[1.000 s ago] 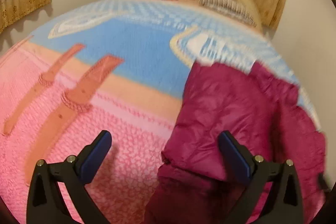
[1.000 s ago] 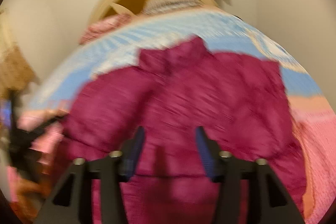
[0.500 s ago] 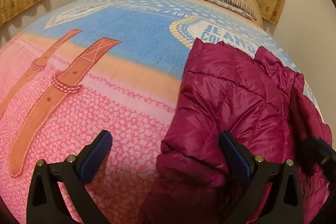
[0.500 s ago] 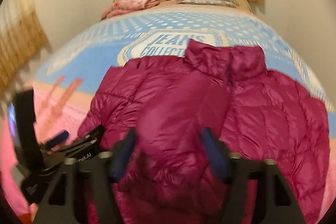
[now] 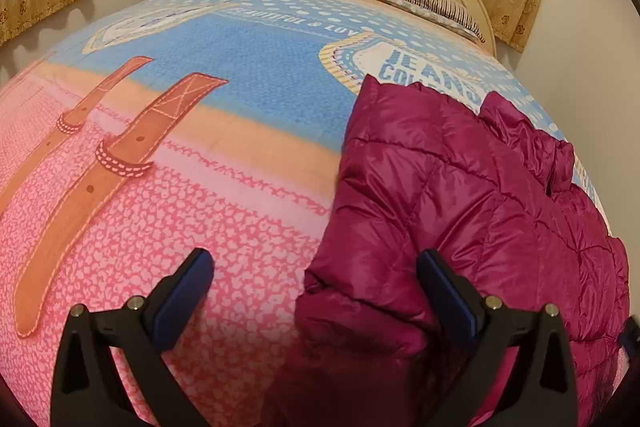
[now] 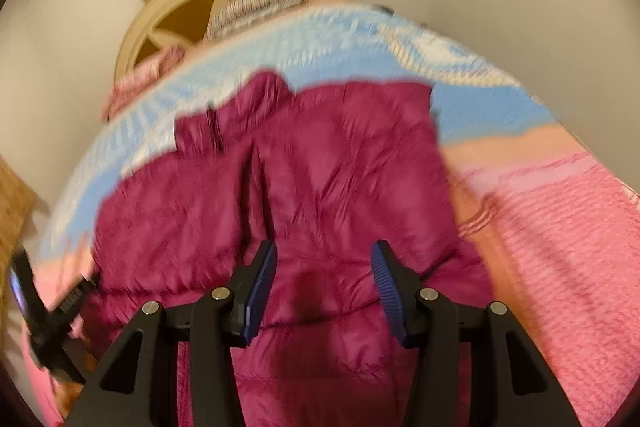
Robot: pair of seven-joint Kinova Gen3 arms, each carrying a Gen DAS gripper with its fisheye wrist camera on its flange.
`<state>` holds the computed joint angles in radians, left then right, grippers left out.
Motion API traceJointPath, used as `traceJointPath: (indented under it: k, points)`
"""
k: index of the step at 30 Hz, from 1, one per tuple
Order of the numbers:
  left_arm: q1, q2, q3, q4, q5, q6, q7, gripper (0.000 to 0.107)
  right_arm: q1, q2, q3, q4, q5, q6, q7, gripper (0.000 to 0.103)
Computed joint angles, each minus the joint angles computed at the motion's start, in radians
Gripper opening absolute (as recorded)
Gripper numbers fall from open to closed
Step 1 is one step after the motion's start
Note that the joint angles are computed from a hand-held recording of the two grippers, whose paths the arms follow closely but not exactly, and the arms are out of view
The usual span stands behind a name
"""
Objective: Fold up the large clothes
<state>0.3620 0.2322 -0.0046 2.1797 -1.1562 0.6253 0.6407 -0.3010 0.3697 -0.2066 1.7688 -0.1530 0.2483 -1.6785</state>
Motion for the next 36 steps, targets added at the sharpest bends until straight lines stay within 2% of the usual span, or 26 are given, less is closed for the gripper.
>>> traceJointPath:
  k: [2, 4, 6, 8, 10, 11, 13, 15, 17, 21, 26, 30, 36]
  points:
    - [0.0, 0.0, 0.0, 0.0, 0.001, 0.001, -0.002, 0.103, 0.078, -0.007, -0.093, 0.0, -0.07, -0.016, 0.077, 0.051]
    - [-0.001, 0.001, 0.0, 0.0, 0.0, -0.001, -0.002, 0.103, 0.138, 0.015, -0.177, -0.03, -0.126, 0.014, 0.158, 0.051]
    - [-0.002, 0.001, 0.0, -0.002, 0.003, 0.0, -0.006, 0.103, 0.131, 0.045, -0.198, -0.056, -0.136, 0.029, 0.204, 0.051]
    - [-0.001, 0.002, 0.0, -0.003, 0.005, 0.002, -0.008, 0.103, 0.053, 0.071, -0.145, -0.081, -0.094, 0.046, 0.185, 0.051]
    - [0.0, 0.002, 0.0, -0.004, 0.008, 0.003, -0.01, 0.103, -0.039, 0.114, -0.08, -0.137, -0.014, 0.11, 0.125, 0.05]
    - [0.0, 0.003, 0.001, -0.005, 0.01, 0.004, -0.014, 0.103, -0.086, 0.125, -0.041, -0.152, 0.027, 0.13, 0.1, 0.048]
    - [0.001, 0.002, -0.002, 0.0, 0.0, -0.002, -0.007, 0.103, -0.178, 0.122, 0.045, -0.148, 0.108, 0.125, 0.039, 0.033]
    - [0.003, -0.006, -0.008, 0.015, -0.036, -0.022, 0.025, 0.103, -0.235, 0.108, 0.113, -0.139, 0.14, 0.116, -0.006, 0.029]
    - [0.004, -0.01, -0.005, 0.026, -0.068, -0.029, 0.053, 0.103, -0.244, 0.093, 0.144, -0.129, 0.149, 0.113, -0.038, 0.023]
    - [-0.007, 0.006, 0.016, -0.003, -0.019, -0.001, -0.023, 0.103, -0.167, 0.121, 0.079, -0.149, 0.127, 0.159, -0.003, 0.023]
    - [-0.003, 0.015, 0.007, -0.021, 0.024, 0.006, -0.079, 0.103, -0.283, 0.131, 0.183, -0.129, 0.227, 0.113, -0.108, 0.023]
    - [0.005, 0.013, -0.005, -0.018, 0.021, 0.002, -0.073, 0.103, -0.257, 0.135, 0.157, -0.117, 0.238, 0.079, -0.121, 0.023]
    - [0.018, 0.017, -0.004, -0.024, 0.024, 0.022, -0.072, 0.103, -0.291, 0.123, 0.188, -0.103, 0.281, 0.082, -0.16, 0.023]
